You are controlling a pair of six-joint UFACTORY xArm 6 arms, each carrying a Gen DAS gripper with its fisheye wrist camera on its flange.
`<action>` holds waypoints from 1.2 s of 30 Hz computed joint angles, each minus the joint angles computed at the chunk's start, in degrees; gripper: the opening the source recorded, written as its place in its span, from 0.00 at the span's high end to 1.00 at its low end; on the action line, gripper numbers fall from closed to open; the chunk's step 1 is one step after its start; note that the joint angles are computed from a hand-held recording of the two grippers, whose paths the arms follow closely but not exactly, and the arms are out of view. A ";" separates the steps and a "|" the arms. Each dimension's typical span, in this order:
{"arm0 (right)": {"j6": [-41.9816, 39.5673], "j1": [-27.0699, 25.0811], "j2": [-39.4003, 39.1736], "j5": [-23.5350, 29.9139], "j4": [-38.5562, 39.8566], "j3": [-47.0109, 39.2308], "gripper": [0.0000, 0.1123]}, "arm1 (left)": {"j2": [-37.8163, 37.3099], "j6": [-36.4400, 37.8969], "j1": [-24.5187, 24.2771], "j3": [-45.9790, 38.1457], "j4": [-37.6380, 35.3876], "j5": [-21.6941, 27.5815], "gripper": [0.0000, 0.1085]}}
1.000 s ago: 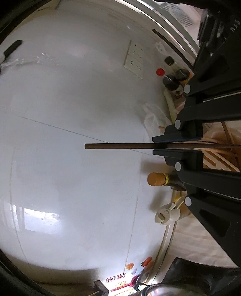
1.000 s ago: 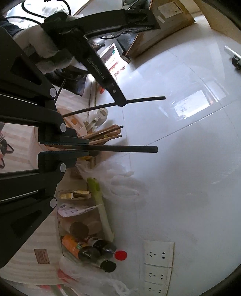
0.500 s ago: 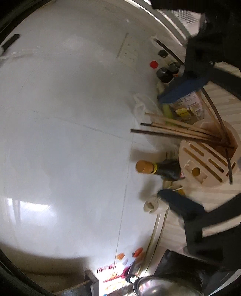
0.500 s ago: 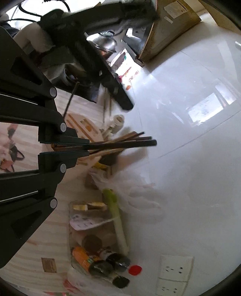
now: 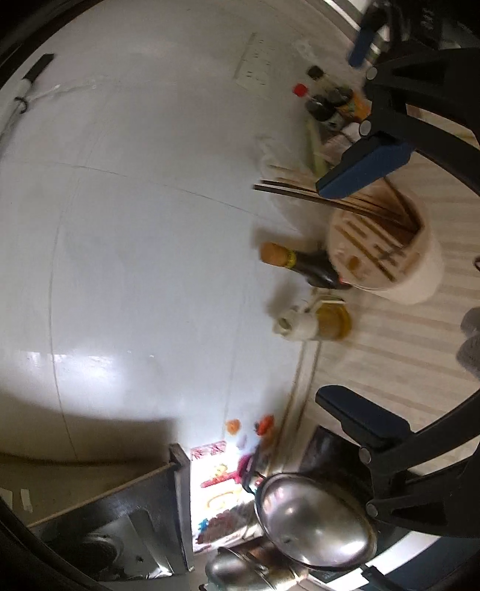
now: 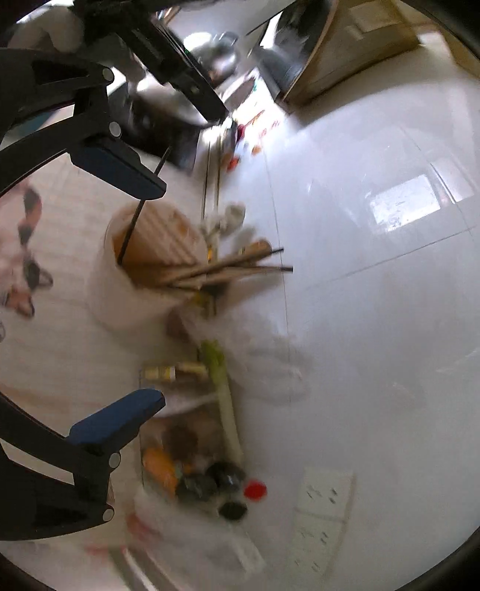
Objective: Organize utensils
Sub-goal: 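Lower both dark chopsticks into the holder and open both tools, then move both tools back toward the light wooden chopsticks on the mat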
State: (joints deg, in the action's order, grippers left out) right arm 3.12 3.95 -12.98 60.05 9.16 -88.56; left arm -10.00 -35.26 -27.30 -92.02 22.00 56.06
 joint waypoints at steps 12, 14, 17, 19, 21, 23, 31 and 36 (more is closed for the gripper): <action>3.00 -4.60 -13.20 -0.78 -2.96 12.61 0.08 | -7.56 -1.75 -7.82 8.09 0.45 7.49 0.05; 2.74 -8.08 -16.40 0.62 -2.95 16.74 0.08 | -7.90 -2.46 -9.54 9.38 0.26 8.35 0.05; 2.01 -13.26 -19.66 2.89 -4.08 22.42 0.08 | -7.26 -3.87 -13.24 12.00 -1.01 9.59 0.05; 0.74 -16.91 -21.16 4.27 -3.73 25.90 0.08 | -5.97 -4.01 -15.26 12.67 -2.49 10.23 0.05; -0.68 -20.63 -22.34 5.28 -4.20 29.73 0.08 | -4.13 -4.20 -17.33 13.90 -4.57 10.07 0.05; -2.67 -23.91 -22.71 6.24 -4.01 32.75 0.08 | -1.54 -3.58 -19.27 14.35 -7.27 9.85 0.05; -10.07 -35.45 -20.50 7.49 -0.98 40.28 0.14 | 10.67 -1.42 -24.68 12.99 -18.12 8.83 0.18; -10.80 -40.32 -18.17 5.86 -0.66 41.48 0.14 | 17.88 1.68 -27.27 9.66 -23.89 8.39 0.33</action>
